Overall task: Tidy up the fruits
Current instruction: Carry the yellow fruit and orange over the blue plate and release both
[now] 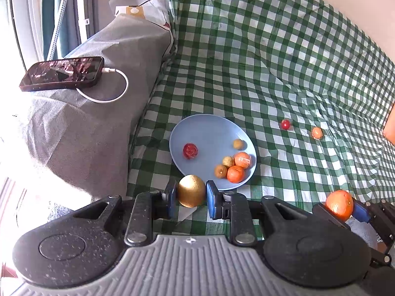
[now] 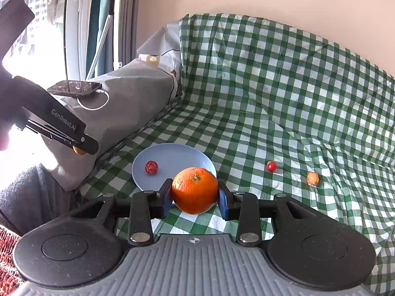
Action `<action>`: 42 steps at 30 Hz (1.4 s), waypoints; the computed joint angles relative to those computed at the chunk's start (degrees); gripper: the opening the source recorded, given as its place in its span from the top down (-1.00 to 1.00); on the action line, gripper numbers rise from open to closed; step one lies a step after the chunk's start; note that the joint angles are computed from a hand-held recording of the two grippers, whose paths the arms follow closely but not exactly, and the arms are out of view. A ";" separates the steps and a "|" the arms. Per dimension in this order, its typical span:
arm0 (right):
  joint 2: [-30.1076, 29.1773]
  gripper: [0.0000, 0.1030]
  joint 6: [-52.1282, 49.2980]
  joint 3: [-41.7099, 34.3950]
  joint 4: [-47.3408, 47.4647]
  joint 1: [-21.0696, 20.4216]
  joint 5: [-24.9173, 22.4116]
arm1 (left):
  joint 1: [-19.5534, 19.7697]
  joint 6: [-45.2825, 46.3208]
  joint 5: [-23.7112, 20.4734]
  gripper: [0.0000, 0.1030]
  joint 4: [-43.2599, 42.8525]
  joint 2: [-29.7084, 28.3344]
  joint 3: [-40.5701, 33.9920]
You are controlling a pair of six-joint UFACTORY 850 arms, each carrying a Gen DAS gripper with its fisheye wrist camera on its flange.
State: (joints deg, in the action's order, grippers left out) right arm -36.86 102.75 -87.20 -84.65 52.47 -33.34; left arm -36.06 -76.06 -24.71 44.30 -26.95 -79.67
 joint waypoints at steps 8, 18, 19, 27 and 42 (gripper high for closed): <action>-1.88 0.26 -4.29 -2.38 4.10 -1.04 0.38 | 1.55 1.04 0.10 0.46 -0.48 -2.65 -2.94; -7.50 0.26 -10.63 -9.56 8.77 -3.50 1.29 | 4.17 13.99 1.45 0.46 -12.58 -9.88 -12.93; -8.43 0.26 -11.42 -10.80 9.22 -3.86 1.54 | 4.37 15.52 1.15 0.46 -13.72 -10.96 -14.36; -17.72 0.26 -24.56 -23.48 20.16 -7.11 4.06 | 5.80 29.11 -2.69 0.46 -24.67 -21.89 -28.61; -41.50 0.12 -64.28 -59.93 52.21 -10.97 -3.36 | 7.83 44.73 -9.35 -0.75 -36.81 -34.81 -44.86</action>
